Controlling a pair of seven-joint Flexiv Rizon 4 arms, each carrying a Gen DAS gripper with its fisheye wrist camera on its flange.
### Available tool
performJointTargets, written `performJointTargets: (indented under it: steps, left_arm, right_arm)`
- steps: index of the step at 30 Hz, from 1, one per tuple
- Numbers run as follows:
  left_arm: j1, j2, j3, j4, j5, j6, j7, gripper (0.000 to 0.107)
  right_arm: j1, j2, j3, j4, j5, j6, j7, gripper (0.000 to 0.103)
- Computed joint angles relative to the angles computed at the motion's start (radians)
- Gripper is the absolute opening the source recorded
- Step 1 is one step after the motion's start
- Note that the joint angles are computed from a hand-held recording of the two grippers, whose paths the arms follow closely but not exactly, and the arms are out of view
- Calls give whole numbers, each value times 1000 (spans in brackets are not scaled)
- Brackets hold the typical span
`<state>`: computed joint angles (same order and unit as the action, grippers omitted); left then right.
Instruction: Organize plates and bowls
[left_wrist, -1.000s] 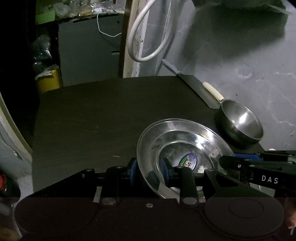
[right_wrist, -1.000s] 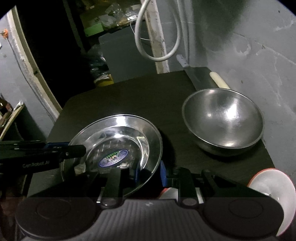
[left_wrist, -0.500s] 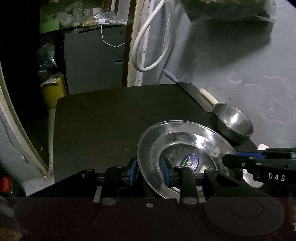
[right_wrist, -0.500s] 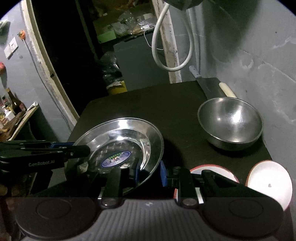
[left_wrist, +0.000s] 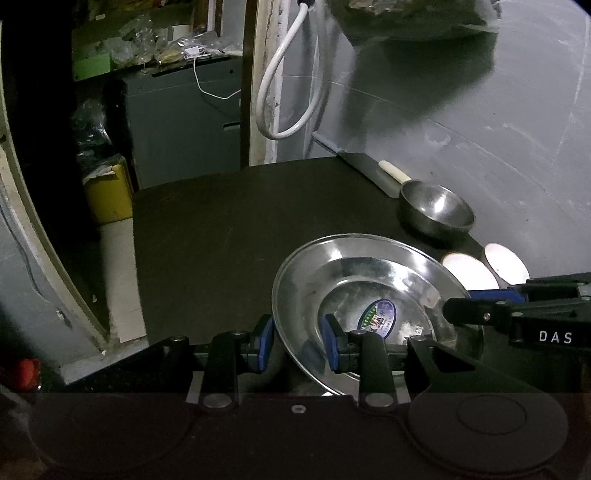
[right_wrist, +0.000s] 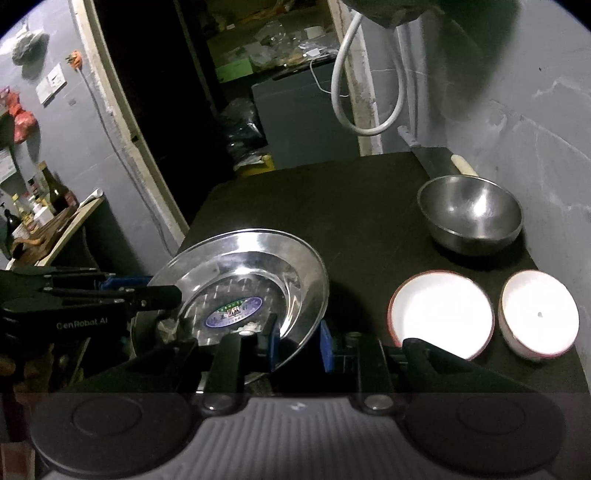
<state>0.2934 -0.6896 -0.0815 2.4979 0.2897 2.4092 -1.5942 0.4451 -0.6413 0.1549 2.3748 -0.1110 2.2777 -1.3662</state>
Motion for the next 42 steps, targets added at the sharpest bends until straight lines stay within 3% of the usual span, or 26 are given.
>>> performJointTargets:
  steps: [16, 42]
  left_arm:
    - [-20, 17, 73, 164, -11, 77, 81, 31]
    - [-108, 20, 82, 178, -123, 6, 141, 32]
  right_arm:
    - [61, 49, 42, 150, 37, 23, -26, 26]
    - [84, 97, 42, 177, 39, -63, 6, 27]
